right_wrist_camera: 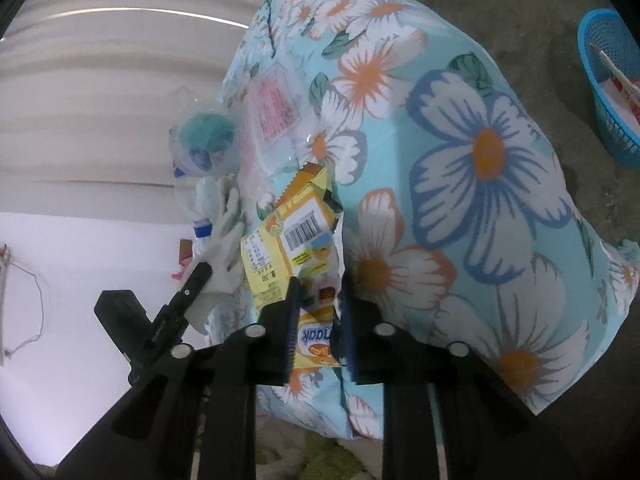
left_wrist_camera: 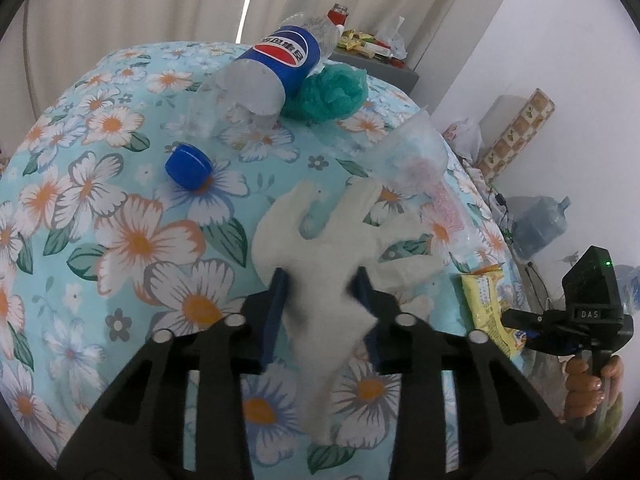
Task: Collect trash
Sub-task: 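Grasp the yellow snack packet with the right tool while the left tool reaches the white glove, then grasp the white glove with the left tool while the right tool holds the yellow packet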
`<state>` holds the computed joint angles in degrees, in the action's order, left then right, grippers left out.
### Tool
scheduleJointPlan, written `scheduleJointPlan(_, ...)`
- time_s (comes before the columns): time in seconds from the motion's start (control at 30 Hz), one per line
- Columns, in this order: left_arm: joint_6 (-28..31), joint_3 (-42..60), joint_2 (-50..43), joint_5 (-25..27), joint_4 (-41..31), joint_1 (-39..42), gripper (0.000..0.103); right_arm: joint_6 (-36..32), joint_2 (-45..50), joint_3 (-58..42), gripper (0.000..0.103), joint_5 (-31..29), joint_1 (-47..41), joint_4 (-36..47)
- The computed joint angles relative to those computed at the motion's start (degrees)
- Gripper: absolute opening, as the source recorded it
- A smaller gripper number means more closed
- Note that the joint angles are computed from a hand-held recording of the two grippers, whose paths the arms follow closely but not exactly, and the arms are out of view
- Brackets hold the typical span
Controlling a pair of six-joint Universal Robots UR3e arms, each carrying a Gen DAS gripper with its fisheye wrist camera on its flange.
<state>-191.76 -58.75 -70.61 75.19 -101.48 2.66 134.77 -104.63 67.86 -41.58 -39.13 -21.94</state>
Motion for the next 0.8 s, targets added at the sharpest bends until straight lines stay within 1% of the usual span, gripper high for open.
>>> scheduleJointPlan(0.07,0.4,0.0,0.3,-0.2,-0.5,0.6,0.018,-1.4,-0.3,-0.3,0.008,0.8,-0.4,1.5)
scheduleJointPlan(0.1,0.7,0.1,0.4,-0.4,-0.8,1.0,0.016,-2.2,-0.6,-0.5,0.006,1.2,-0.8,2.5)
scheduleJointPlan(0.17,1.4,0.7,0.6,-0.8,-1.6,1.8,0.011,-3.3,-0.8,-1.0,0.005,1.8,-1.2,3.9)
scheduleJointPlan(0.23,2.1,1.6,0.9,-1.3,-2.6,2.7,0.009,-5.1,-0.9,-1.8,0.004,2.1,-2.3,5.7)
scheduleJointPlan(0.33,2.5,4.0,0.7,-0.7,-3.6,2.7,0.008,-9.0,-0.2,-4.4,0.004,2.3,-4.8,10.2)
scheduleJointPlan(0.47,3.6,9.3,-0.5,-0.9,-5.8,3.2,0.007,-17.0,0.7,-8.6,0.004,1.6,-10.3,19.4)
scheduleJointPlan(0.5,3.6,10.9,-1.0,-0.7,-6.2,3.0,0.007,-17.9,0.8,-8.9,0.004,1.7,-11.0,20.2)
scheduleJointPlan(0.8,1.2,25.2,-8.5,4.1,-6.3,-4.0,0.007,-29.5,4.1,-17.2,0.004,-1.0,-21.1,34.6)
